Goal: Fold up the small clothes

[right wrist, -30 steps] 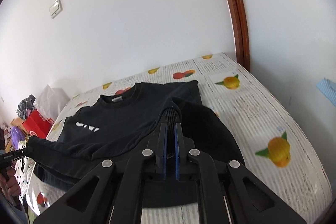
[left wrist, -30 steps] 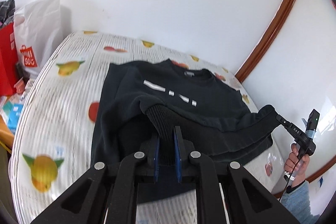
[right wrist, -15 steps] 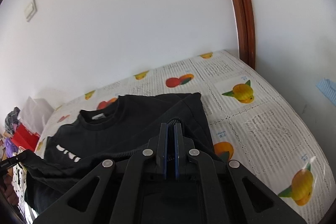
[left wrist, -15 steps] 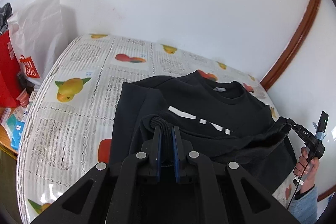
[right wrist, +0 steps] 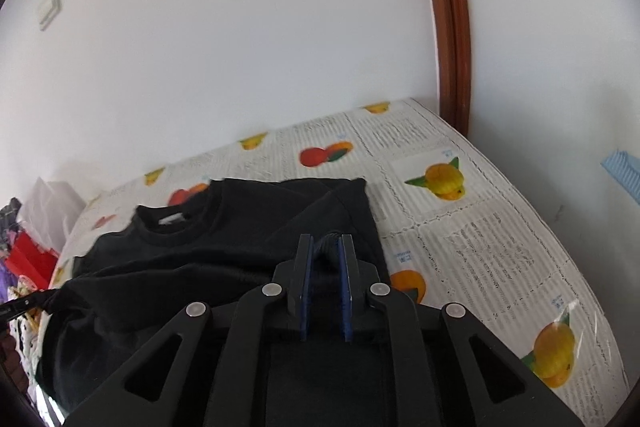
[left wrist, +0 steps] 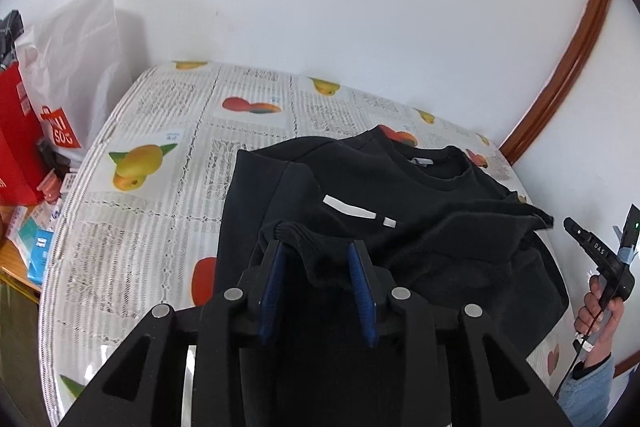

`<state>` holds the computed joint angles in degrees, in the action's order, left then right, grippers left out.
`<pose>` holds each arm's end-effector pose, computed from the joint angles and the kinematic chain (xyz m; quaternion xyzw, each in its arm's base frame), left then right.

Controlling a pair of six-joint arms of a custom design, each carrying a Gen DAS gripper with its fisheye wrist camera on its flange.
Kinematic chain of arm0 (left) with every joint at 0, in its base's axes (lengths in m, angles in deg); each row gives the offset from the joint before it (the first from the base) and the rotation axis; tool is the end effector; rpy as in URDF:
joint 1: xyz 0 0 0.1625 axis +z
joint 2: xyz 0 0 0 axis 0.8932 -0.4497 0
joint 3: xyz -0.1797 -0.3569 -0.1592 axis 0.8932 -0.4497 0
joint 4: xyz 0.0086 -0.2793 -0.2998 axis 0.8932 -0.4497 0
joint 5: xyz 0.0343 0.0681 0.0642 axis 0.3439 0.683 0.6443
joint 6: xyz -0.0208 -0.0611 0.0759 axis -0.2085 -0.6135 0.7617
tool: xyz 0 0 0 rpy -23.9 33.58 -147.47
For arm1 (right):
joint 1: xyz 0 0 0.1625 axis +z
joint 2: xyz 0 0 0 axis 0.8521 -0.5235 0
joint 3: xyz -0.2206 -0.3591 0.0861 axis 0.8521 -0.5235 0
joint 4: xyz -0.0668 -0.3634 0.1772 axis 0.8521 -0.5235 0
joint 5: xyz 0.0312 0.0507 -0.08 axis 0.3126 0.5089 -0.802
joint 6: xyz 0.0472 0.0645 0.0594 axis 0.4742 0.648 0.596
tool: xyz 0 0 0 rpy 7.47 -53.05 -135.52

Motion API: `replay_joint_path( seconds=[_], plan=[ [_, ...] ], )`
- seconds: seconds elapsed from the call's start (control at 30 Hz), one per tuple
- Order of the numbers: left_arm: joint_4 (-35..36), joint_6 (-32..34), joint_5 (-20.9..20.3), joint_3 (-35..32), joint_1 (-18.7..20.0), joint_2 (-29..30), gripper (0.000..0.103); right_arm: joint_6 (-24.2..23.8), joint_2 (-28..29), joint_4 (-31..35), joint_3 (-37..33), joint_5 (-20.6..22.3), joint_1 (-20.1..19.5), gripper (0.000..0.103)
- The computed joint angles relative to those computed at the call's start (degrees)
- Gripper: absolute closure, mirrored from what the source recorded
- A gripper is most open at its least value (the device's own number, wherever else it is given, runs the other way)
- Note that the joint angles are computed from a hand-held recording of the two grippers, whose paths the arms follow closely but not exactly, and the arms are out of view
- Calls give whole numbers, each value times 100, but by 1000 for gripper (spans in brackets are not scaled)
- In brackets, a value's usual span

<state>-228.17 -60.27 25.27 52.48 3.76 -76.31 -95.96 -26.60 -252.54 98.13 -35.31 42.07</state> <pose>-0.1138 -0.7393 0.3178 0.1496 0.9186 -0.3022 0.2062 0.2152 -0.7153 0.1890 0.0626 -0.8628 0.4310 0.2567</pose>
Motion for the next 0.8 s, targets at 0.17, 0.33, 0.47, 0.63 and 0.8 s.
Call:
replay_joint_path(
  seconds=[0.17,0.33,0.47,0.63,0.8],
  plan=[
    [-353,75,-32,513,-101,-309,66,30,-256,84,424,510,123,69],
    [-169,148,56,622,-156,-301,66,-251,-10,400,231,236,246,69],
    [29,216,236,429,-147,-76,64,-264,161,733,-31,154,233,67],
    [-10,393,383,-33,-63,263,59,-356,440,913,-556,-279,178,62],
    [338,404,597,-820,66,713,55,-460,693,1383,-1237,-676,38,51]
  ],
)
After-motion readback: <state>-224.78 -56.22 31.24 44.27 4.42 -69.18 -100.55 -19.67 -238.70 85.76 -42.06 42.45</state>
